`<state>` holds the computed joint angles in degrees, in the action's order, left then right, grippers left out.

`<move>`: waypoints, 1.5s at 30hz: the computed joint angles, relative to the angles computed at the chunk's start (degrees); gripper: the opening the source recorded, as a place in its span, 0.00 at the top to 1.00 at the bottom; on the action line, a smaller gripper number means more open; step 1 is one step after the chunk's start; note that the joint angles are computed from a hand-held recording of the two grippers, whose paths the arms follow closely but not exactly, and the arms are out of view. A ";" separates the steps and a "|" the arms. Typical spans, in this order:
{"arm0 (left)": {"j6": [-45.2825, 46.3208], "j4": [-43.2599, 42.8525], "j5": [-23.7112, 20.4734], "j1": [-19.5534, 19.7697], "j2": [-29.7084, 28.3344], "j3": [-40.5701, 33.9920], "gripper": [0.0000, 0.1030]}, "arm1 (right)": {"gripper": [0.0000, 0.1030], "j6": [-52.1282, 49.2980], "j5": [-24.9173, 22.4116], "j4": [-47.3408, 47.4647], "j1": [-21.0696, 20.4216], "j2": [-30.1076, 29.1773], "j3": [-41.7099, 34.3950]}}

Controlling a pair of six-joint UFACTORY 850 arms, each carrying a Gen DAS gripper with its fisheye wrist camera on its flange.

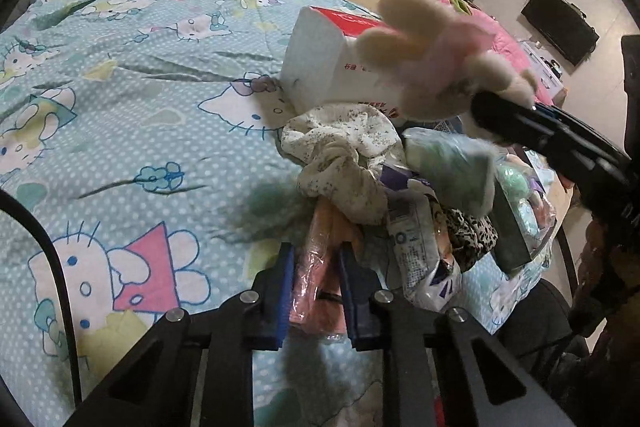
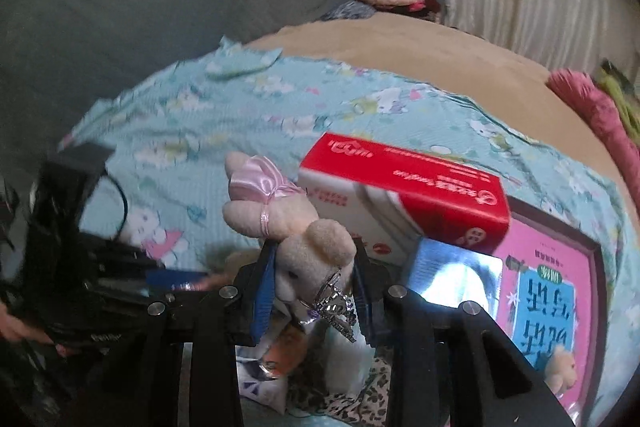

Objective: Organize soft objects
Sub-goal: 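Grasp the pink-bowed teddy bear with right tool while left tool grasps the pink sock pack, then carry the bear and pink sock pack over the pink book tray with both tools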

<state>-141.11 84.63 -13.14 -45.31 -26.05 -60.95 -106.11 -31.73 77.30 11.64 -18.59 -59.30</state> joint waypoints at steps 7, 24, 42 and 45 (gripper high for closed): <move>4.24 -6.61 -1.47 -1.13 1.14 0.57 0.84 | 0.66 1.22 -2.22 0.05 -2.36 1.74 1.92; 19.68 -24.46 -16.79 -6.04 3.85 -2.86 0.87 | 0.66 5.29 -9.46 1.44 -7.33 3.77 4.52; 27.01 -26.11 -26.17 -9.41 1.93 -13.24 0.87 | 0.66 2.62 -14.95 8.57 -14.07 6.92 5.89; 30.08 -27.03 -26.87 -9.86 0.28 -16.28 0.87 | 0.66 2.30 -15.16 9.79 -15.83 7.28 5.93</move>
